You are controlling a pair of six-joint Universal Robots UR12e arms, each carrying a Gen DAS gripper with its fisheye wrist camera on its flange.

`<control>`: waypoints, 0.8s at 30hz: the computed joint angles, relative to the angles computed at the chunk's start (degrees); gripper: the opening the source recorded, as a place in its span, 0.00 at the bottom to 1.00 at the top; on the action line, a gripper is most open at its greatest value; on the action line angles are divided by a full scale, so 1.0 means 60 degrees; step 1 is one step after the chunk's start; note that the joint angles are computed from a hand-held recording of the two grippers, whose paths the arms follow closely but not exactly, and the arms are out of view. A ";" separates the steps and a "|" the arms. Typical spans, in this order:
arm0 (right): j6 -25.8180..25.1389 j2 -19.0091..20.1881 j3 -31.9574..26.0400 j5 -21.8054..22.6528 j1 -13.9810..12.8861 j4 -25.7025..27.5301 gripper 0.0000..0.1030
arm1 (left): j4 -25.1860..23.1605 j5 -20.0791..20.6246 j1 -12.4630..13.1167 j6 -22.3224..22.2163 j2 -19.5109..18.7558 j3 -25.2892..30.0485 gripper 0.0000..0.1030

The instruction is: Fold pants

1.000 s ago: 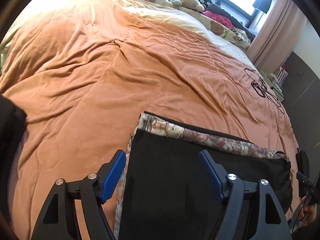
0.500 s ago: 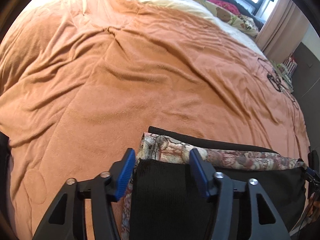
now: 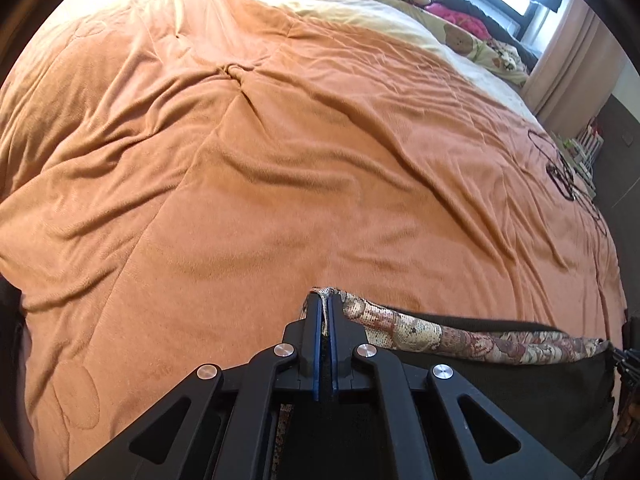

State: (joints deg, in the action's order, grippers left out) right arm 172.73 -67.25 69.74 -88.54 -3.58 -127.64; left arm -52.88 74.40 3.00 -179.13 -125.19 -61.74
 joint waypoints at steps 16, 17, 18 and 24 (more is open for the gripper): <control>0.0885 0.0271 -0.0248 -0.0196 0.0056 0.0032 0.09 | -0.1496 0.0427 -0.0101 0.0071 -0.0219 0.0593 0.10; 0.0842 0.0176 -0.0140 -0.0169 0.0052 -0.0067 0.11 | -0.1498 0.0444 -0.0089 0.0125 -0.0153 0.0519 0.10; 0.0842 0.0070 -0.0024 -0.0097 0.0042 -0.0120 0.12 | -0.1474 0.0466 -0.0075 0.0167 -0.0037 0.0384 0.10; 0.1058 -0.0573 0.0822 0.0314 -0.0019 -0.0698 0.44 | -0.1323 0.0229 0.0093 0.0308 0.0678 -0.0491 0.17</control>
